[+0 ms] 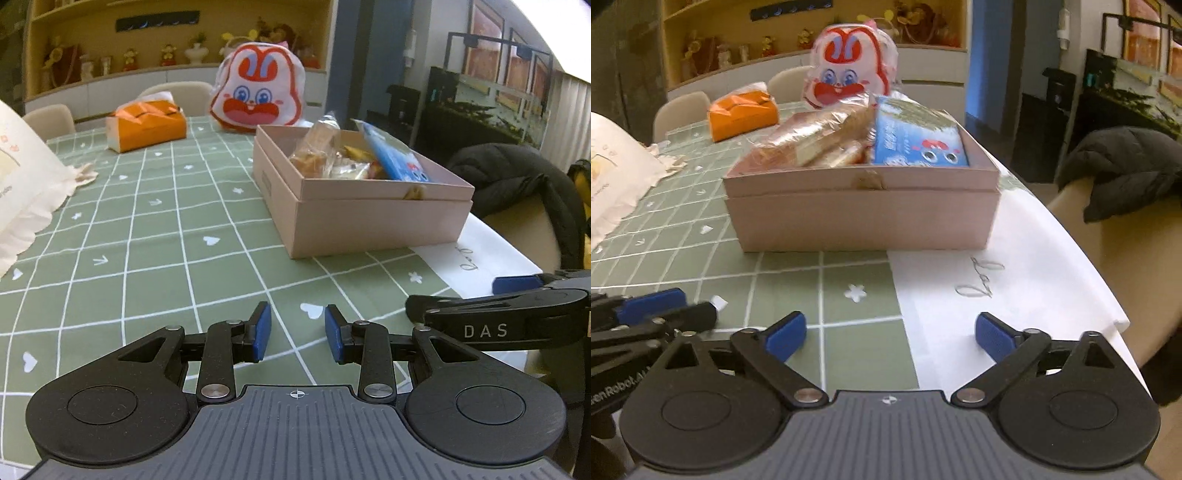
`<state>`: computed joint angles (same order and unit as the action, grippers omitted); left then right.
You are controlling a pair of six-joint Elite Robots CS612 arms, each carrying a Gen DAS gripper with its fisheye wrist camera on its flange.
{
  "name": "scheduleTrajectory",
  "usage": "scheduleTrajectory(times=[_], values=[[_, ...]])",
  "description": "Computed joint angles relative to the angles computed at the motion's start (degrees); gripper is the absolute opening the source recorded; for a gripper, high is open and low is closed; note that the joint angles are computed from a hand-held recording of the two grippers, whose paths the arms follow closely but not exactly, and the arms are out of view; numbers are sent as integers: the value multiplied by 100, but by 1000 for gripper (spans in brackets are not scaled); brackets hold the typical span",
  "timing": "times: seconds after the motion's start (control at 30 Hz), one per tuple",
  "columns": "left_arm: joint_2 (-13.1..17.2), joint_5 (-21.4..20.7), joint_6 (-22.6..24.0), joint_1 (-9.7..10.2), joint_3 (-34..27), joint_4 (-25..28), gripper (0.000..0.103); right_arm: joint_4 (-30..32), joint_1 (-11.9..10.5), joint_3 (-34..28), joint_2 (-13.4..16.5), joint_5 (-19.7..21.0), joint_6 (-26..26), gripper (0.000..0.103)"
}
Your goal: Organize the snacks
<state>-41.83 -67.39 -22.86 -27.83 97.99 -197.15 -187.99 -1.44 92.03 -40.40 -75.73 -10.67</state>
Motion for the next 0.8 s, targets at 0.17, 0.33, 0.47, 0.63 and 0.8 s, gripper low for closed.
scheduleTrajectory(times=[0.17, 0.33, 0.47, 0.63, 0.8], values=[[12, 133, 17, -25, -54, 118, 37, -330, 10, 49, 58, -86, 138, 103], [14, 321, 148, -77, -93, 275, 37, -461, -20, 74, 79, 4, 105, 103], [8, 316, 140, -80, -84, 266, 37, -461, -24, 72, 81, 14, 88, 103], [7, 311, 121, -78, -82, 264, 37, -461, -23, 72, 81, 13, 90, 103], [7, 297, 109, -76, -82, 259, 37, -461, -23, 71, 81, 13, 91, 103]])
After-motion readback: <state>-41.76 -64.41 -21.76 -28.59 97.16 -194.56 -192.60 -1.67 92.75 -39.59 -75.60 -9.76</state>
